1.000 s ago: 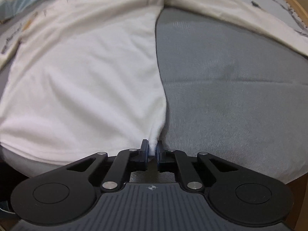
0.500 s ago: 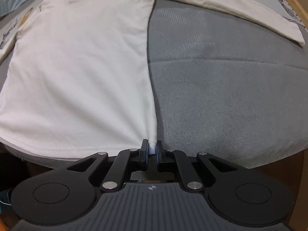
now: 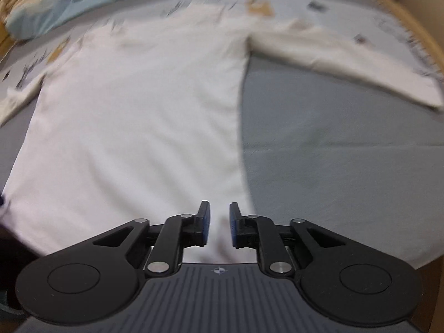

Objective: Fold small clothes

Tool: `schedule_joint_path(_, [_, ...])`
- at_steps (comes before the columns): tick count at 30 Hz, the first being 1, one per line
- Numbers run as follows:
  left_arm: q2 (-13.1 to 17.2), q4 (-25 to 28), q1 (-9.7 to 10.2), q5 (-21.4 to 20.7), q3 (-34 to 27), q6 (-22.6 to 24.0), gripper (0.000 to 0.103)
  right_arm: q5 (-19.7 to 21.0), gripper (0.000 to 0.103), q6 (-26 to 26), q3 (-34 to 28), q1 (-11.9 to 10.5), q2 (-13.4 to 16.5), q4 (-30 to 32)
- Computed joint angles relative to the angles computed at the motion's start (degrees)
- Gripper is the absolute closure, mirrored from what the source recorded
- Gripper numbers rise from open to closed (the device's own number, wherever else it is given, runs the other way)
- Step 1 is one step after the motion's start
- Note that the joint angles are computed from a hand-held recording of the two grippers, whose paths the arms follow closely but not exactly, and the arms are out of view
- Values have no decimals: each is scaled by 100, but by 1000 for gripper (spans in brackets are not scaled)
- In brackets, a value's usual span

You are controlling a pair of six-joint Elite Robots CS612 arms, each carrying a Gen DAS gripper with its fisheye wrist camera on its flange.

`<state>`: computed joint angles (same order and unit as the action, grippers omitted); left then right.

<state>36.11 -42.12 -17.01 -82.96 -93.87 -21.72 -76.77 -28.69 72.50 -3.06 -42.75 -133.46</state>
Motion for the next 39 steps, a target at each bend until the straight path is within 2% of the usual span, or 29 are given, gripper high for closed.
schedule_joint_path(1, [-7,196,-30,93,54,90,90,-375,79,-210,-26,73,35,155])
schedule_joint_path(2, [-3,167,-58,174,48,166,90,-726,79,-383,-28,159,76,139])
schedule_joint_path(3, [-25,117,-66,202,52,132,89,-899,79,-577,34,201,76,-8])
schedule_joint_path(5, [13,-287,-52,107,-78,35,88,-659,79,-532,73,191,52,-209])
schedule_joint_path(6, [39,-487,-29,-5,-114,10,84,-531,79,-365,30,177,64,-191])
schedule_joint_path(7, [45,-536,-2,-114,-100,-22,77,-590,79,-241,-27,188,91,-139])
schedule_joint_path(9, [-29,-71,-9,8,96,35,76,-1055,79,-223,-81,271,136,-53])
schedule_joint_path(11, [-46,-34,-48,145,169,192,76,-1147,79,-182,-53,335,125,-160])
schedule_joint_path(13, [-56,-334,-45,138,115,132,74,-845,79,-35,40,352,61,-472])
schedule_joint_path(16, [-29,-885,-34,211,-21,-6,66,-312,79,163,319,350,-96,-1400])
schedule_joint_path(18, [-42,-1029,-50,492,-54,-165,65,-115,78,336,414,369,-119,-2045])
schedule_joint_path(22, [-57,-1326,-143,1317,-130,-229,62,134,78,568,309,391,-22,-2881])
schedule_joint_path(25, [-108,-1741,-223,2069,-111,124,50,414,77,797,134,387,91,-3386])
schedule_joint_path(27, [-133,-2182,-216,2318,-100,471,43,719,72,1066,-15,377,173,-3643])
schedule_joint_path(29, [-174,-2739,-177,2589,5,792,37,945,60,1367,-174,391,303,-3991])
schedule_joint_path(31, [-259,-3202,-108,2815,198,1006,28,1103,55,1637,-212,406,345,-4319])
schedule_joint_path(32, [-304,-3399,-55,2883,304,1090,26,1183,52,1798,-260,418,389,-4491])
schedule_joint_path(34, [-359,-3708,66,2879,462,1157,24,1257,51,1922,-376,440,456,-4597])
schedule_joint_path(36, [-363,-3805,185,2859,560,1000,24,1315,50,1808,-539,472,504,-4390])
schedule_joint_path(38, [-356,-3528,288,2832,589,418,24,1385,49,1524,-783,514,566,-3771])
schedule_joint_path(39, [-418,-3140,352,2730,644,-57,24,1386,49,1399,-932,540,619,-3495])
